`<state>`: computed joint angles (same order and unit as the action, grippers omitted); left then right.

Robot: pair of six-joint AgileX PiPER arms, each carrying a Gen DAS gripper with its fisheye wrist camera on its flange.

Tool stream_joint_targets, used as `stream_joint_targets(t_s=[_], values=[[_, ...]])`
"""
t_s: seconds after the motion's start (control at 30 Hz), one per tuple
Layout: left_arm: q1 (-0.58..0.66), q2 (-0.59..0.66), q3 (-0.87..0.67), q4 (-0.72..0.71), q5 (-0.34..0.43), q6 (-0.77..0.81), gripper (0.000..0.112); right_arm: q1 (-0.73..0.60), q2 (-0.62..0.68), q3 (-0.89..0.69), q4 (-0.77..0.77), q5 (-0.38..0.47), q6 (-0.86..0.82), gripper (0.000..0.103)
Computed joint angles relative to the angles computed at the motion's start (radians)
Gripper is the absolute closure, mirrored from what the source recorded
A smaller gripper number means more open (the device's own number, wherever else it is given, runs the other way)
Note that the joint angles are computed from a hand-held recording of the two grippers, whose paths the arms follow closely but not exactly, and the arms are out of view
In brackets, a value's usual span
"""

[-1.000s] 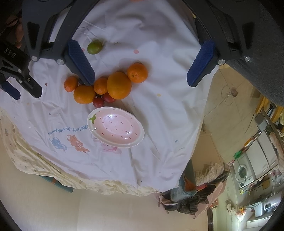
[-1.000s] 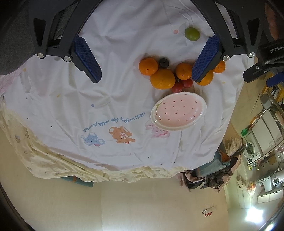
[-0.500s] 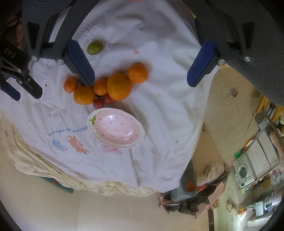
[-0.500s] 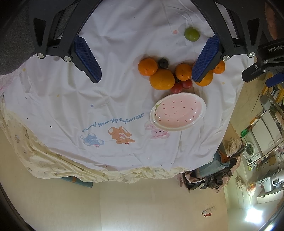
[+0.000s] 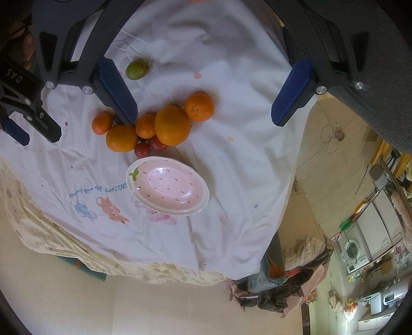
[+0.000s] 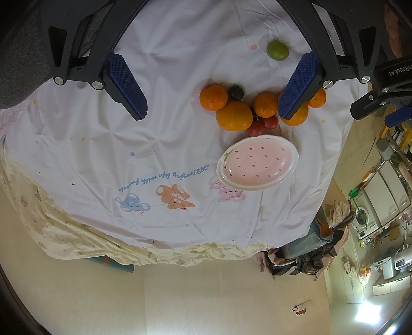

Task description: Organize fruits

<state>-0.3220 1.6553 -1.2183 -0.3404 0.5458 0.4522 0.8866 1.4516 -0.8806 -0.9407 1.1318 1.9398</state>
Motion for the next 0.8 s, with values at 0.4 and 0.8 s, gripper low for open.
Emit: stream_joint_targets(t_s=[0.4, 0.8], values=[[0.007, 0.003, 0.01, -0.008, -0.012, 0.011, 0.01, 0.001, 0.005, -0.003, 0.002, -0.005, 0.001, 0.0], [0.01, 0.165, -0.259, 0.118, 0.274, -0.113, 0.01, -0.2, -0.119, 0.063, 0.156, -0.249, -0.184, 0.0]])
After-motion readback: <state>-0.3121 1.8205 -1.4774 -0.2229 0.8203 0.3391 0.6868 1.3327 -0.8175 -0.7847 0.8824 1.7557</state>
